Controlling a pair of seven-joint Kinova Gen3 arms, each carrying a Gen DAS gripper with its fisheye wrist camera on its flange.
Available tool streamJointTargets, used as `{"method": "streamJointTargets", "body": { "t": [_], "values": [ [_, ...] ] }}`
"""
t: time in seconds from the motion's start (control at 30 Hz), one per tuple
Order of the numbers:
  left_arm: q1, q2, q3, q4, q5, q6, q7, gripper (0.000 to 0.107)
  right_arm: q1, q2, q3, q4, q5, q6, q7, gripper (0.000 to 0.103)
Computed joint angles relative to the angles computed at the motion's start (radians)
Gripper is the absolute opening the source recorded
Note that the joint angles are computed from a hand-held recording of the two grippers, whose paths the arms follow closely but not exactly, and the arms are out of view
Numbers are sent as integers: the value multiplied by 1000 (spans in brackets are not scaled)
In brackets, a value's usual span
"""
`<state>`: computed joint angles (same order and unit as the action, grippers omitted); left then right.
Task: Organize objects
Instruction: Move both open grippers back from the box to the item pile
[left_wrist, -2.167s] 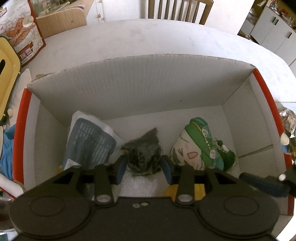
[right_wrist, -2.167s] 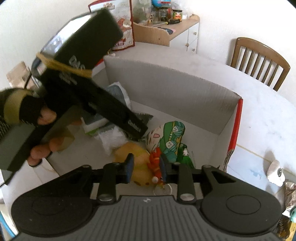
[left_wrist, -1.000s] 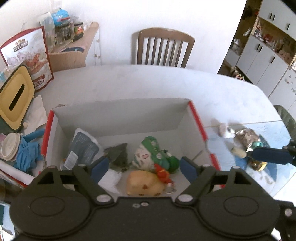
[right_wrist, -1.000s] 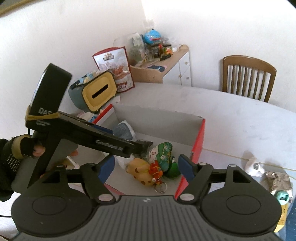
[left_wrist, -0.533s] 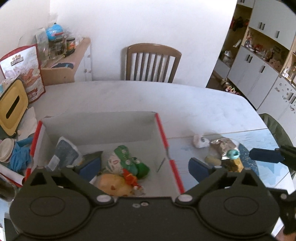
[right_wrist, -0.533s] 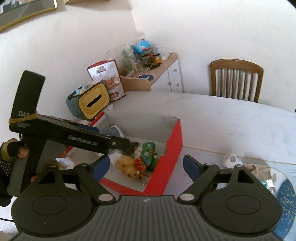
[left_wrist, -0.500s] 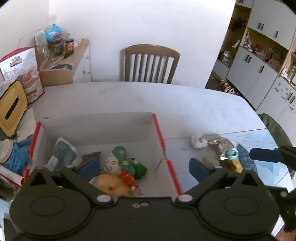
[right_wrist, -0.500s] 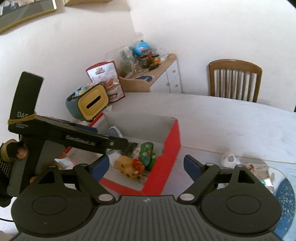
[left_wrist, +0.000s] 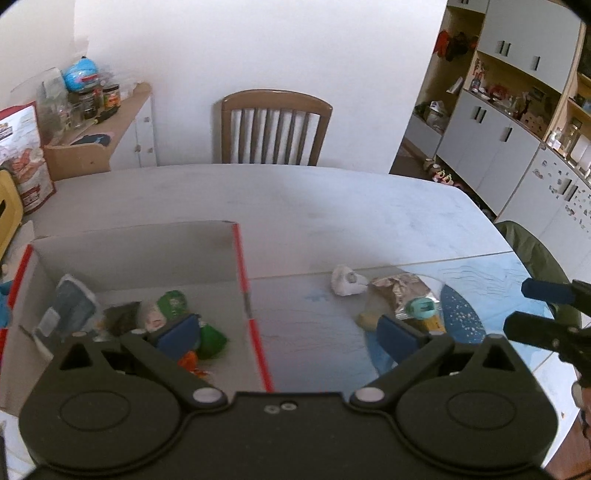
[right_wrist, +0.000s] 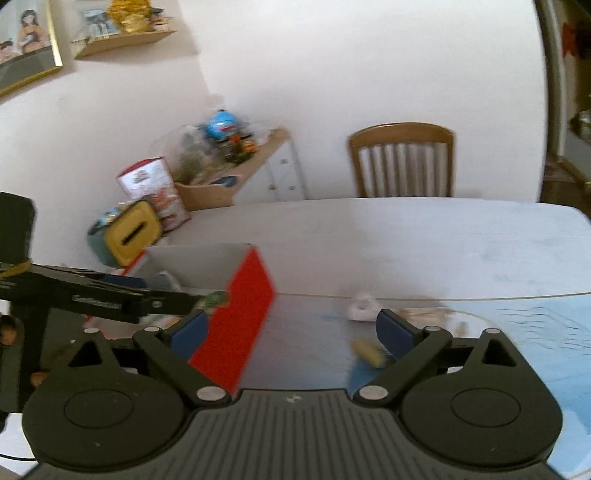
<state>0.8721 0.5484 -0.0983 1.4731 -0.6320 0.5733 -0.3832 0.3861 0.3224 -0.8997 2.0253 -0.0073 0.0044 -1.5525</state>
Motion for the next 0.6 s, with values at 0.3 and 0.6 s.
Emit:
{"method": "streamJointTargets", "body": {
  "t": [0.3, 0.6],
  "values": [
    [15, 115, 17, -133, 51, 11, -65, 103, -72, 5, 193, -1, 24, 34, 61, 98],
    [24, 256, 4, -276, 141, 60, -106, 103, -159, 58, 327, -46, -10, 49, 152, 98]
  ]
}}
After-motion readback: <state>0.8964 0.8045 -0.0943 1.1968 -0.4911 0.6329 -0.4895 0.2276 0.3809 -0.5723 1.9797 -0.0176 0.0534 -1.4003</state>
